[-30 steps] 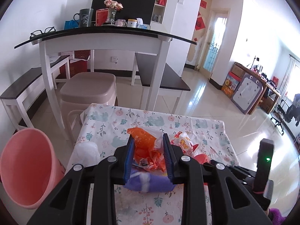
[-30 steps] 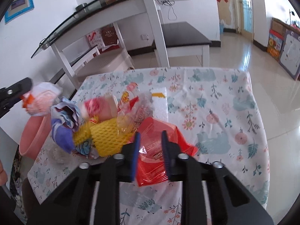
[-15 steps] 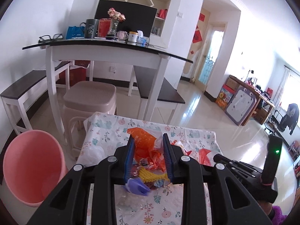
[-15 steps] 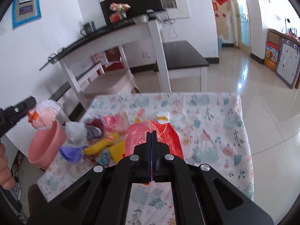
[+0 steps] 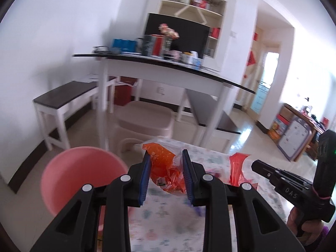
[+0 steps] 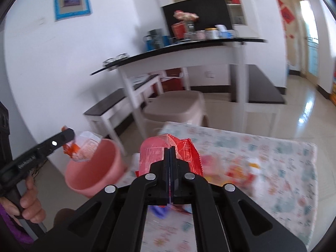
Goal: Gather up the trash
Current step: 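Carry both bags over the pink bucket with both tools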
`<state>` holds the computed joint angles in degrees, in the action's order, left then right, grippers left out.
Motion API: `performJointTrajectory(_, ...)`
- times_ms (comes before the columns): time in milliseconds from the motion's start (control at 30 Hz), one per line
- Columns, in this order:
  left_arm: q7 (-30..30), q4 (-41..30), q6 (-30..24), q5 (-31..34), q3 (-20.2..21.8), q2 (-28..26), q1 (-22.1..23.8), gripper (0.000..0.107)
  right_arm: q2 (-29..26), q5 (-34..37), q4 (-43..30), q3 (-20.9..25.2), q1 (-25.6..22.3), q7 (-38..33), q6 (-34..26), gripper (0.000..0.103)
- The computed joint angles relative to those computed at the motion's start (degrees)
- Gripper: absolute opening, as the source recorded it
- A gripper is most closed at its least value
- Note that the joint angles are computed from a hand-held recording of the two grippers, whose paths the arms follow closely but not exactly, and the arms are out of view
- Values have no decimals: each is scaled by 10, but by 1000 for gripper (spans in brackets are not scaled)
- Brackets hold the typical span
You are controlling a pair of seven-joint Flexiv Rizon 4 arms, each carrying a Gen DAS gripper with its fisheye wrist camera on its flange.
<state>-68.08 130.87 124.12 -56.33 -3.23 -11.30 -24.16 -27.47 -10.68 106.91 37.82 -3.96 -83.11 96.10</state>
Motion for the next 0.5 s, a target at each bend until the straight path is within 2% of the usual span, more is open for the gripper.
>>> performJointTrajectory(200, 5, 47, 25, -49, 8, 21, 10, 28, -44, -4, -50, 44, 29, -27, -44, 0)
performJointTrajectory(400, -22, 94, 21, -57, 10, 30, 39, 28, -75, 12, -95, 52, 80, -72, -88, 0)
performJointTrajectory(500, -34, 105, 6, -52, 15, 25, 55, 28, -82, 24, -112, 40, 111, -84, -100, 0)
